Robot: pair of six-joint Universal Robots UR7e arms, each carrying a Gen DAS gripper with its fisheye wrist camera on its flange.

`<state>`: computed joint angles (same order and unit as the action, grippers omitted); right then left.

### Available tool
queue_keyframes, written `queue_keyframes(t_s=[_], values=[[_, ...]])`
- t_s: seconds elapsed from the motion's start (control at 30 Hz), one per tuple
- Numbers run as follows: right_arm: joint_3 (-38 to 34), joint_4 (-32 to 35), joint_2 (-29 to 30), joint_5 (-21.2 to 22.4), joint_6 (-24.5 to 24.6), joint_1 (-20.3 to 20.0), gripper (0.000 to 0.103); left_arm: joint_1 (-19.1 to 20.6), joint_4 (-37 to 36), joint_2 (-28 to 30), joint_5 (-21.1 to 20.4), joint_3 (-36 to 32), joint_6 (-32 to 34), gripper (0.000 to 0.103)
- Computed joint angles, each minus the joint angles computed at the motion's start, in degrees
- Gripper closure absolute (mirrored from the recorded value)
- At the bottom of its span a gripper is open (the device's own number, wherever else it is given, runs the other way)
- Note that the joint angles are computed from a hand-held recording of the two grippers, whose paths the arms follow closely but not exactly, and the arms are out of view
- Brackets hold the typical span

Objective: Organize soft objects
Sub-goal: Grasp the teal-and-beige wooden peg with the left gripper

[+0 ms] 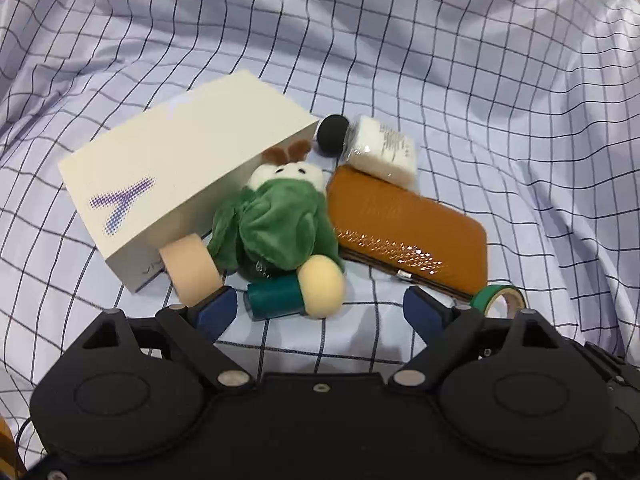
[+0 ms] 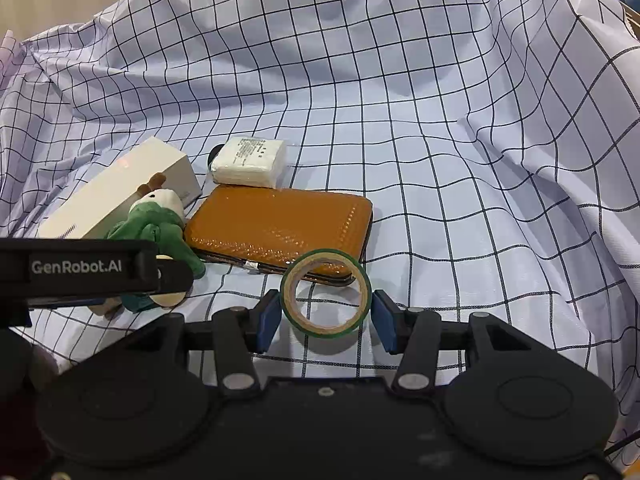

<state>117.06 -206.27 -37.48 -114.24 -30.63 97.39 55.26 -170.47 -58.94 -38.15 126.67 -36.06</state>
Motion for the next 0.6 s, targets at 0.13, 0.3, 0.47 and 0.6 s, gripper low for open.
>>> queue_keyframes(t_s=[0.13, 0.3, 0.47, 0.6], values=[[0.1, 0.1, -0.2, 0.4, 0.0, -0.1, 0.054, 0.9, 1.7, 0.5, -0.8, -1.0, -0.5, 0.017], [0.3, 0.1, -0.2, 0.6, -0.1, -0.3, 0.054, 1.0, -0.6, 1.7, -0.3, -1.0, 0.6, 0.017], [0.4, 0.0, -0.3, 0.7, 0.0, -0.5, 0.054, 1.8, 0.4, 2.3, -0.2, -2.0, 0.0, 0.017], [0.5, -0.2, -0.5, 0.9, 0.0, -0.7, 0.054, 3.1, 1.6, 2.3, -2.0, -2.8, -1.7, 0.022]])
